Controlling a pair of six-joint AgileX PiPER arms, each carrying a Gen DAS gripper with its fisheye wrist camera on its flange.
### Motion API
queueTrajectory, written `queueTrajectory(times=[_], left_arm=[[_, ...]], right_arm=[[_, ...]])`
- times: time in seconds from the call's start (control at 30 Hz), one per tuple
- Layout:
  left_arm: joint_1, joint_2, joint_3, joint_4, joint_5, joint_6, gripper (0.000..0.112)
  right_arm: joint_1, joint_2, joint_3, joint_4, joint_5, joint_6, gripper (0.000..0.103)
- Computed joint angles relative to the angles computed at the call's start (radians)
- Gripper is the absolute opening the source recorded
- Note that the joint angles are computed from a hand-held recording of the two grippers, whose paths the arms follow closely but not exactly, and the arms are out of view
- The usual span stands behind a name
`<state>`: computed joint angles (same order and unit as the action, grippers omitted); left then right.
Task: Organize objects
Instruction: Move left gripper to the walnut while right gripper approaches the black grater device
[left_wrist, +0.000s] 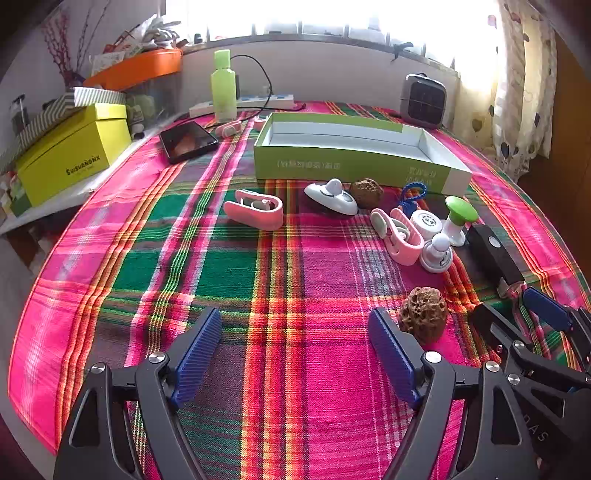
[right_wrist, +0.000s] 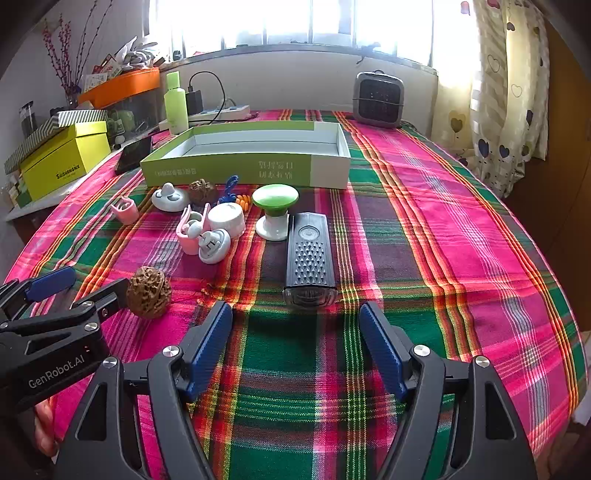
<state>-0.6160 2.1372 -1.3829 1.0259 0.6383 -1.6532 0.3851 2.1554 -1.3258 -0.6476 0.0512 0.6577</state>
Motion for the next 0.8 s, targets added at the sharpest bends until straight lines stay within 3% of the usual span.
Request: queueTrajectory(times=[0.13, 0.3, 0.8], left_arm=[[0.0, 0.005, -0.007, -0.004, 0.001, 0.005, 0.083], [0.002, 0.01, -0.018, -0.019, 0.004, 0.022, 0.084], [0.003, 0.01, -0.016, -0.016, 0.002, 0.02, 0.084]], right_arm=[[-0.004, 0.003, -0.002, 0.048, -0.008, -0.051, 0.072], [-0.001, 0.002, 0.002, -0.059, -0.009, 0.059, 0.072], [0.0, 0.006, -0.001, 0.017, -0.011, -0.021, 0.072]])
